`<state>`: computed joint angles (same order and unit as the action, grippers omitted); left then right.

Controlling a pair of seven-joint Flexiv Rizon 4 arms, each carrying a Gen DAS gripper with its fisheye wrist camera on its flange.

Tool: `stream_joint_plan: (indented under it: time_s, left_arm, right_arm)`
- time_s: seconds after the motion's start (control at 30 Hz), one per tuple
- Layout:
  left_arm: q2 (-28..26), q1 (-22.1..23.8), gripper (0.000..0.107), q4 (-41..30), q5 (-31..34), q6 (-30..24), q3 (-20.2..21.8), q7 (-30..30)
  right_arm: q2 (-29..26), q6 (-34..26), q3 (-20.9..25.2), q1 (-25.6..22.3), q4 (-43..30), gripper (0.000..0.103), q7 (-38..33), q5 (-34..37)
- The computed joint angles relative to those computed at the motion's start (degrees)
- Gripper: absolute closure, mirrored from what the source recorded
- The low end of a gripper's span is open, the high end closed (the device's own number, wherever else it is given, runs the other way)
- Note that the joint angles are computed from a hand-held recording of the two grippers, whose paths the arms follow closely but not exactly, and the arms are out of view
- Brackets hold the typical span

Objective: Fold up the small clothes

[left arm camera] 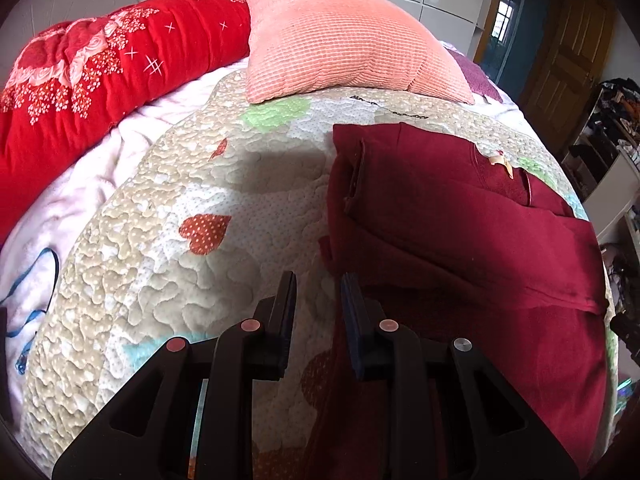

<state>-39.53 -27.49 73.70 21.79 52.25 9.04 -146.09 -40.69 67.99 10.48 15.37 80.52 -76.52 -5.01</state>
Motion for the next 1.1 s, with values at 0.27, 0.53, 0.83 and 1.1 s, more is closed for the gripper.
stream_joint_plan:
  time_s: [0.27,0.53,0.83,1.1]
  left_arm:
    - [8.1,-0.2,0.084,16.4,-2.8,6.5,-3.5,-2.2]
    - [15.4,-1.9,0.050,30.7,-4.8,15.7,-4.5,-5.4]
    - [16.2,-3.7,0.041,31.8,-3.6,13.2,-5.5,-4.7]
    - [17.0,-2.2,0.041,35.1,-6.8,17.1,-7.4,-3.9]
  right_arm:
    - [7.1,-0.7,12.8,-9.0,11.1,0.051,-10.8,14.3]
    - [15.7,-5.1,18.5,-14.5,20.7,0.047,-25.9,29.1]
    - [19.2,-6.9,20.1,-17.2,23.3,0.038,-37.8,47.7]
    - [20.0,-13.2,17.4,-16.6,21.8,0.038,-44.1,56.7]
